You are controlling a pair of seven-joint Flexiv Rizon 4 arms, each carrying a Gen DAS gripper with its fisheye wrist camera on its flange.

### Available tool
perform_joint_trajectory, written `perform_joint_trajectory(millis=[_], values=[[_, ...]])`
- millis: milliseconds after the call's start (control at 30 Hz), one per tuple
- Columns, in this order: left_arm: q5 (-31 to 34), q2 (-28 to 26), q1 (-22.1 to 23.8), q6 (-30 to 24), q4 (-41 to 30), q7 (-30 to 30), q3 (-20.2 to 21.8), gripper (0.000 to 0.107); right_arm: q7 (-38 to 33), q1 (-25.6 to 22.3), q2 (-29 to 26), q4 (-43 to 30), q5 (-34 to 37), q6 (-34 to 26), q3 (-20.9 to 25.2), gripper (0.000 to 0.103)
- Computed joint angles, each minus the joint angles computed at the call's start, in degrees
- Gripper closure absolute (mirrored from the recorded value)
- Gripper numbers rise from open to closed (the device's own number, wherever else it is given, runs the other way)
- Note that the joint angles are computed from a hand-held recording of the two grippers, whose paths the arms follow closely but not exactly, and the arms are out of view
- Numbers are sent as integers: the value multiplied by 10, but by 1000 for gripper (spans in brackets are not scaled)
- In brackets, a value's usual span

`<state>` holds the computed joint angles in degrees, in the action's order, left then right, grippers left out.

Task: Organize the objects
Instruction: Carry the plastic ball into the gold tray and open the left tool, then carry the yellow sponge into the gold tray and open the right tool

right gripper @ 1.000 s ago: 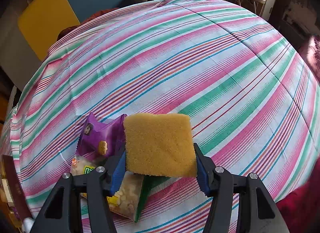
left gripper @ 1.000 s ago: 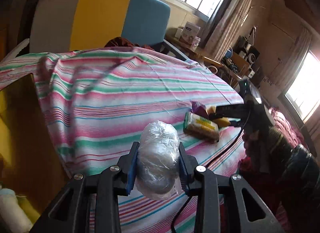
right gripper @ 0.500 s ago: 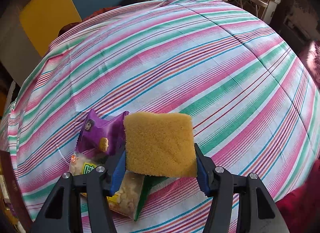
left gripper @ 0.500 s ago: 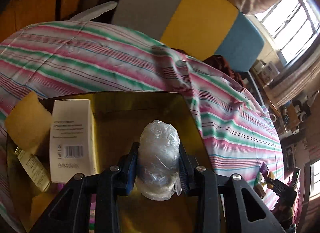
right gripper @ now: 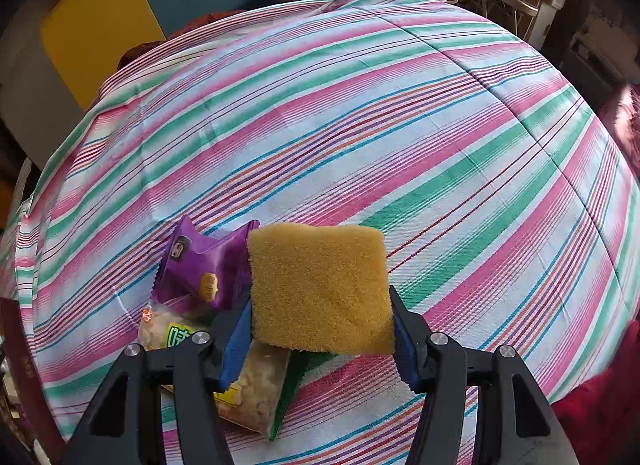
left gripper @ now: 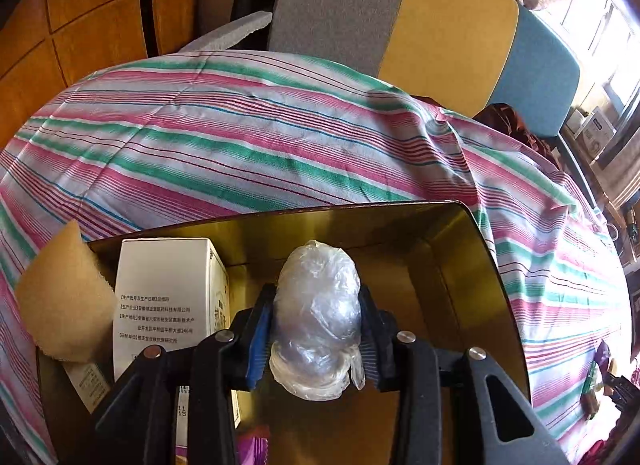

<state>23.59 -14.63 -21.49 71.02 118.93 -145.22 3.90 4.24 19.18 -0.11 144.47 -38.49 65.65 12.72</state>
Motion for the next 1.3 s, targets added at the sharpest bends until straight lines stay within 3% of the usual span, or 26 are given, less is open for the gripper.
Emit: perform_joint_trajectory(millis=[67,233,433,600,733,900,1000,1133,1300], values=[[-23,3,13,16,12,20,-9,64,1,0,0,0,-1,1,0,42],[0,26,4,4,18,9,1,64,3,-1,0,2,-3,2,0,42],[130,98,-17,-16,31,-85,-5,64,26,-5,0,2,-33,6,-6,43],[218,186,-17,-38,74,-166,-46,64,129,-34,37,21,-156,11,-12,43],[246,241,-3,-67,104,-202,-85,64,173,-50,55,16,-246,24,-5,43],[242,285,22,-87,137,-213,-123,64,137,-17,43,-30,-243,29,19,43],[242,302,40,-95,149,-213,-147,64,105,22,7,-91,-265,37,30,42],[232,325,64,-87,169,-207,-167,64,20,94,-75,-187,-259,59,36,42],[203,345,95,-61,199,-186,-174,64,-126,181,-193,-308,-171,57,57,42]])
